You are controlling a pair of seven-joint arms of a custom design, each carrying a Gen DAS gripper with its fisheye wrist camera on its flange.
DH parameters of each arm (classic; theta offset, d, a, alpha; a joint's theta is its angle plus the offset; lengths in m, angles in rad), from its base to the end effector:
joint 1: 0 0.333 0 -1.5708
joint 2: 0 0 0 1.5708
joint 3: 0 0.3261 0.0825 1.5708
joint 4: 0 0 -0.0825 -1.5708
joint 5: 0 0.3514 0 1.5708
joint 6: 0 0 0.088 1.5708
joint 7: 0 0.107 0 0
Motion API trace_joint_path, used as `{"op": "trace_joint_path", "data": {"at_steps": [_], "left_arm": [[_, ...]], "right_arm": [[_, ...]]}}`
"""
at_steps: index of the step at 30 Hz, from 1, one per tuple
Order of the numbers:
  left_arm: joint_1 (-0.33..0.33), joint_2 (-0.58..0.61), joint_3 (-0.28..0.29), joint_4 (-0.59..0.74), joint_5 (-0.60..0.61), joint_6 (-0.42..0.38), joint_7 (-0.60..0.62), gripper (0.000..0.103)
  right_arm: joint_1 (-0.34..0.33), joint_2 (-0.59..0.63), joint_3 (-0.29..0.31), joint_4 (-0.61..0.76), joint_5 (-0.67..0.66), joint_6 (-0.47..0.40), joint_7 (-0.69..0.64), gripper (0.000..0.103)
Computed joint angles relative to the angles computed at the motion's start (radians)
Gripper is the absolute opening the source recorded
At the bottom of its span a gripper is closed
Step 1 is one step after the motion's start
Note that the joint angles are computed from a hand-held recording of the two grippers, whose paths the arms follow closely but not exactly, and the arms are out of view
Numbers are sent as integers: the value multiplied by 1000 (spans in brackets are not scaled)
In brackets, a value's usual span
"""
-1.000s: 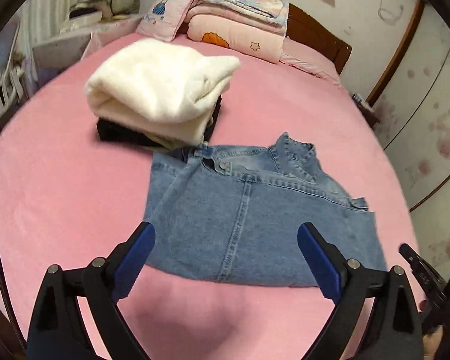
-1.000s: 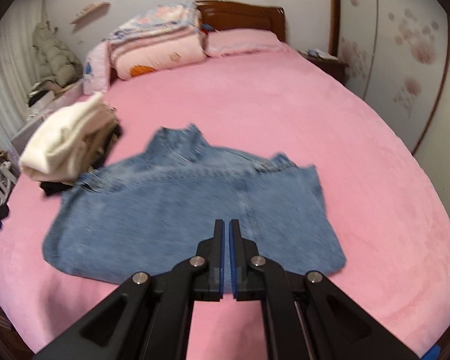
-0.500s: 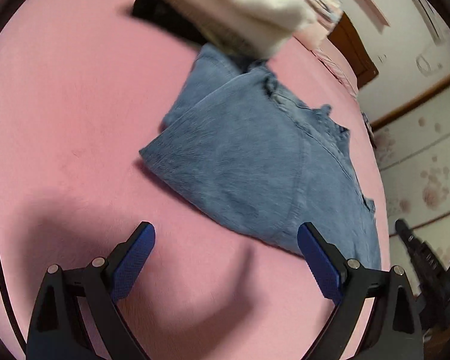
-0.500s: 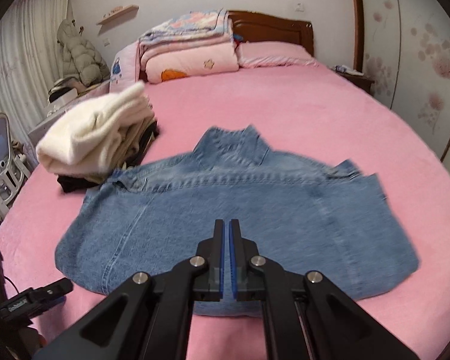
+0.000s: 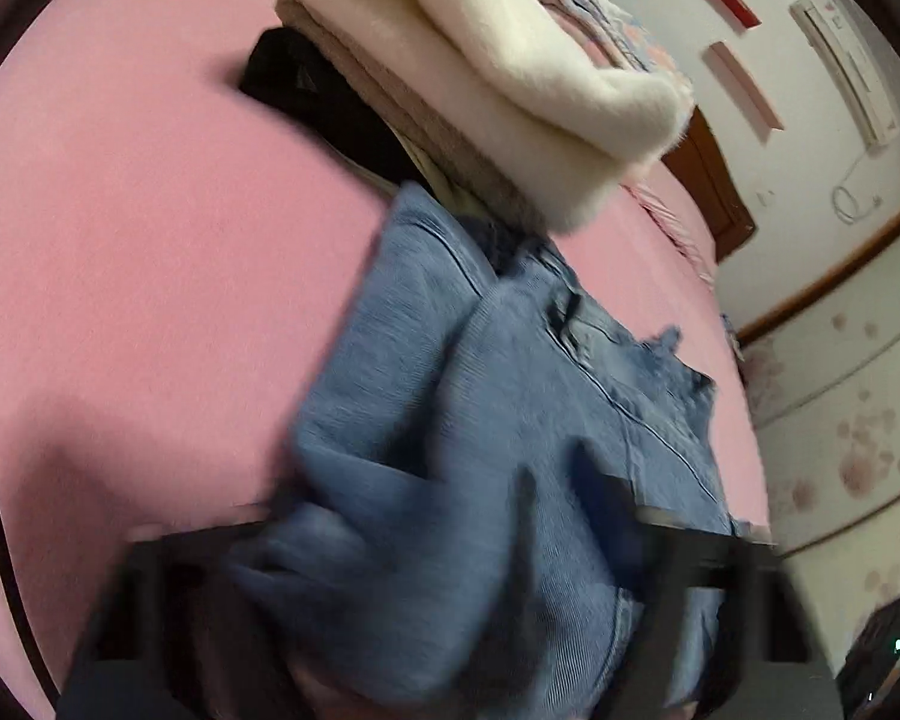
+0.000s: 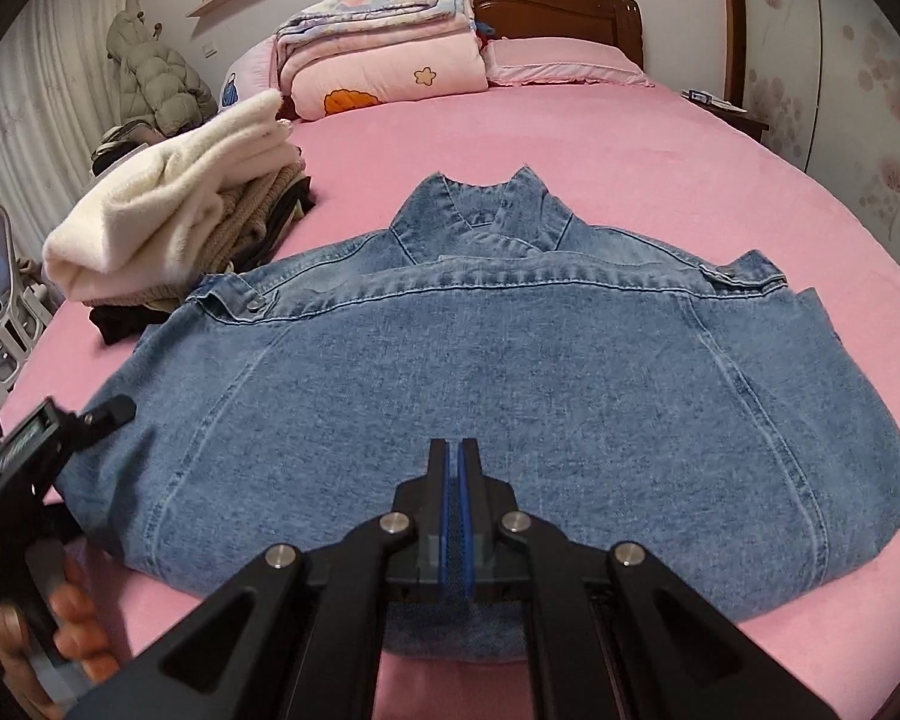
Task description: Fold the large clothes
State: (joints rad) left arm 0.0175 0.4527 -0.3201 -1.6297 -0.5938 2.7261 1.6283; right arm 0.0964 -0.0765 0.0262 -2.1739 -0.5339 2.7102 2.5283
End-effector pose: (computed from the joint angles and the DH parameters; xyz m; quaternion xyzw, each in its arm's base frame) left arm 0.6775 -0.1487 0.4616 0.7081 -0.5856 0.3941 0.0174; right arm 0.5274 0.0834 0.5180 -0.5131 0.7876 -0.2436 0.2387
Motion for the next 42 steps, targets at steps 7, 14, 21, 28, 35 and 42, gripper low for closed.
{"op": "trace_joint_path", "data": {"at_steps": [7,14,21,28,35,42], "left_arm": [[-61,-45,53,5,142,28,-39,23],[-91,-126,20,3,210,102,5,22],[-224,-130,32,108,374,124,7,22],[-423,-13,15,327,545,29,-11,22],[-611,136,32,378,647,-58,-80,22],[-655,199,39,412,721,-173,-31,31]], "right_arm": [[-7,16,-13,9,0,17,-55,2],[22,82,-30,-1,229,62,-349,4],[23,32,-50,-56,654,111,-639,2],[-205,-304,24,-303,481,142,-397,3],[-356,-577,3,-478,319,-89,-275,3],[-356,-665,-31,-532,327,-149,-263,3]]}}
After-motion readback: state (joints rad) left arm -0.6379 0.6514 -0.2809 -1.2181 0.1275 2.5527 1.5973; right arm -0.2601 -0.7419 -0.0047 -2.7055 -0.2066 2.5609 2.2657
